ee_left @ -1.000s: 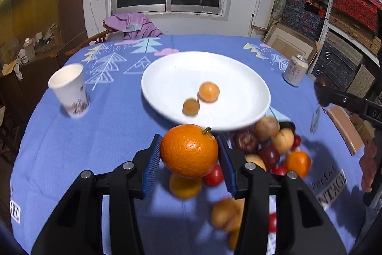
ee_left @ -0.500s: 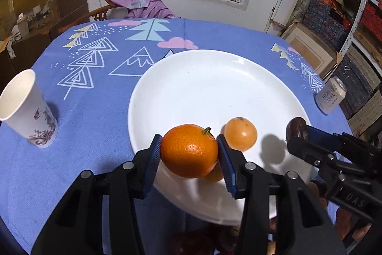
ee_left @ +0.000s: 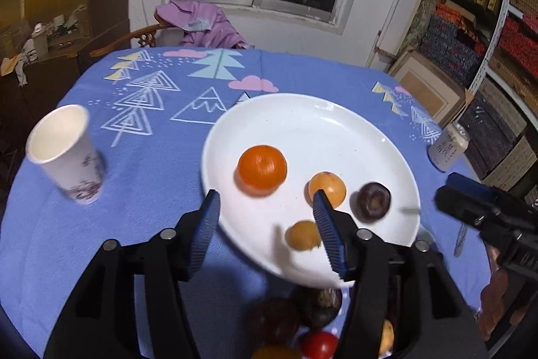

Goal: Organize fruits
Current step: 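Carry the orange and dark purple fruit onto the plate and release both, then grasp the yellow-orange fruit with the left tool while the right tool grasps a tangerine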

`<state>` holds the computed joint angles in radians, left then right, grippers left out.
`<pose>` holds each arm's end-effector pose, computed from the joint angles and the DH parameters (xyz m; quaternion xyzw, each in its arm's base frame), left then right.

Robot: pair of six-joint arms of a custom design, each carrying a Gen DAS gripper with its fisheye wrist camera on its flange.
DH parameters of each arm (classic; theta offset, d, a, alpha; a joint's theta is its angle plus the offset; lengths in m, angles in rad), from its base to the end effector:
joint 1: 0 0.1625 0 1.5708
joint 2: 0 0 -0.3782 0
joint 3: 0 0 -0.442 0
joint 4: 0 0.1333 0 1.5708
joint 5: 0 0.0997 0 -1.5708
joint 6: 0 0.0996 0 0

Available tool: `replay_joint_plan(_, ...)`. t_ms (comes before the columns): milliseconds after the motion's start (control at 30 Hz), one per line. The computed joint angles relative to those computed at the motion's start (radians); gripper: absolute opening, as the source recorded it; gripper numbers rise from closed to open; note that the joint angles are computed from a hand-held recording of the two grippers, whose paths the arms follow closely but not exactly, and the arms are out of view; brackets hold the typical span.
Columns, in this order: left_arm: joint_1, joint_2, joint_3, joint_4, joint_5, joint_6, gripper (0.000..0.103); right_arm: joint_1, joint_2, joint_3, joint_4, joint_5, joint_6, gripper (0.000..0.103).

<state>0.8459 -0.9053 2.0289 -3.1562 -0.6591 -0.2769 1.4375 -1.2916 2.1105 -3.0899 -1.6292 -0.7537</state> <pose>-0.2001 -0.5456 0.0513 0.0959 0.8746 -0.3860 0.2772 0.0537 -0.5585 0.1914 0.2771 -0.8972 0.2979 0.1719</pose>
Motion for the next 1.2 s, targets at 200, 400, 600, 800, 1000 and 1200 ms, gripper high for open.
replay_joint_plan(200,-0.117,-0.105,0.242,-0.076,0.118,-0.137,0.082,-0.079,-0.176,0.13,0.03,0.13,-0.01,0.075)
replay_joint_plan(400,-0.184,-0.142,0.358,0.07,0.162,-0.313,0.086,-0.231,-0.341,0.247,0.104,0.287,-0.047,0.088)
replay_joint_plan(600,-0.188,-0.077,0.325,0.049,0.126,-0.223,0.086,-0.295,-0.372,0.214,0.221,0.369,0.036,0.088)
replay_joint_plan(800,-0.173,-0.03,0.284,0.085,0.127,-0.192,0.086,-0.29,-0.335,0.192,0.2,0.324,0.098,0.088)
replay_joint_plan(1000,-0.127,-0.039,0.268,0.09,0.085,-0.204,0.086,-0.279,-0.308,0.183,0.193,0.29,0.11,0.088)
replay_joint_plan(1200,-0.089,-0.048,0.261,0.05,0.004,-0.167,0.062,-0.287,-0.311,0.184,0.191,0.296,0.135,0.096)
